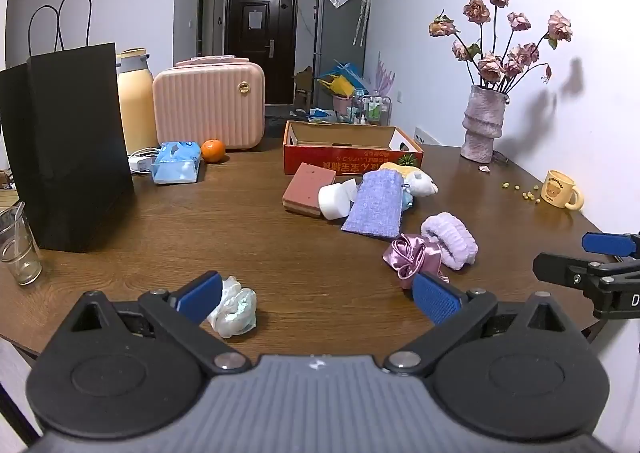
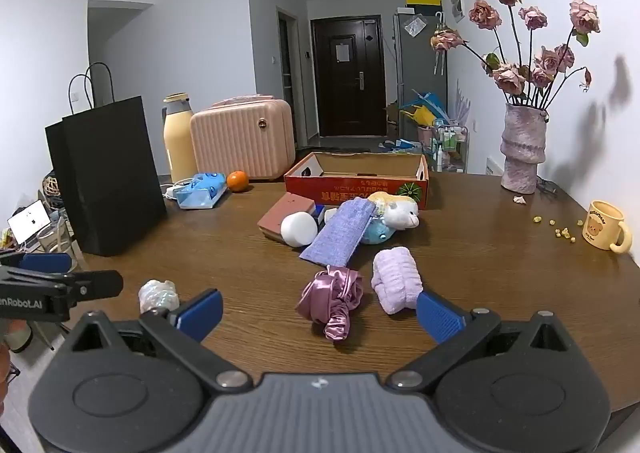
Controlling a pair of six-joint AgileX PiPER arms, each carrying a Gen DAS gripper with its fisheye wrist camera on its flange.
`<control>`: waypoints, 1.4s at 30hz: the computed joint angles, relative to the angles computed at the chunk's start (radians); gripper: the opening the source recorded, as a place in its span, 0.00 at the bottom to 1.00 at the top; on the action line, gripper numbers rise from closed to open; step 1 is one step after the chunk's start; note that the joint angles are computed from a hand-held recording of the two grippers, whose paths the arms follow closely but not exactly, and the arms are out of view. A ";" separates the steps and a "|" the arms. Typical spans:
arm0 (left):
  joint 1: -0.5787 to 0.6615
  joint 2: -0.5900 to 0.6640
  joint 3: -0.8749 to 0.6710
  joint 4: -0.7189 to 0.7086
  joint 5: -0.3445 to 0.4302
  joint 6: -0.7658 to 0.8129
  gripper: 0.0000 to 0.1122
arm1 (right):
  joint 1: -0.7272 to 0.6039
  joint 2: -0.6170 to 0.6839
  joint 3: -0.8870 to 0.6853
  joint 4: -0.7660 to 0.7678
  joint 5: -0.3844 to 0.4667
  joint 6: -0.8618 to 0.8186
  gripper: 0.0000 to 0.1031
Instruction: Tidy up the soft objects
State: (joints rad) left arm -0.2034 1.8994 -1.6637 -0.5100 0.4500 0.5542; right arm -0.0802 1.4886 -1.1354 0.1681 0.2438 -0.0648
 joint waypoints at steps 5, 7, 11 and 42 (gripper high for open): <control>0.000 -0.006 0.004 -0.010 0.006 0.005 0.92 | 0.002 0.002 0.001 -0.018 -0.005 0.016 1.00; -0.001 -0.013 0.013 -0.020 0.004 0.015 0.92 | 0.000 0.003 0.000 -0.020 -0.005 0.016 1.00; -0.004 0.007 0.002 -0.001 -0.001 -0.001 0.92 | 0.004 -0.002 0.000 -0.049 -0.003 0.045 1.00; -0.016 -0.003 0.001 0.012 -0.009 -0.017 0.92 | 0.009 0.005 0.009 -0.088 -0.015 0.072 1.00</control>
State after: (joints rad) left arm -0.2191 1.8968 -1.6625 -0.4984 0.4408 0.5373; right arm -0.0708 1.4932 -1.1265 0.0798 0.2293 0.0071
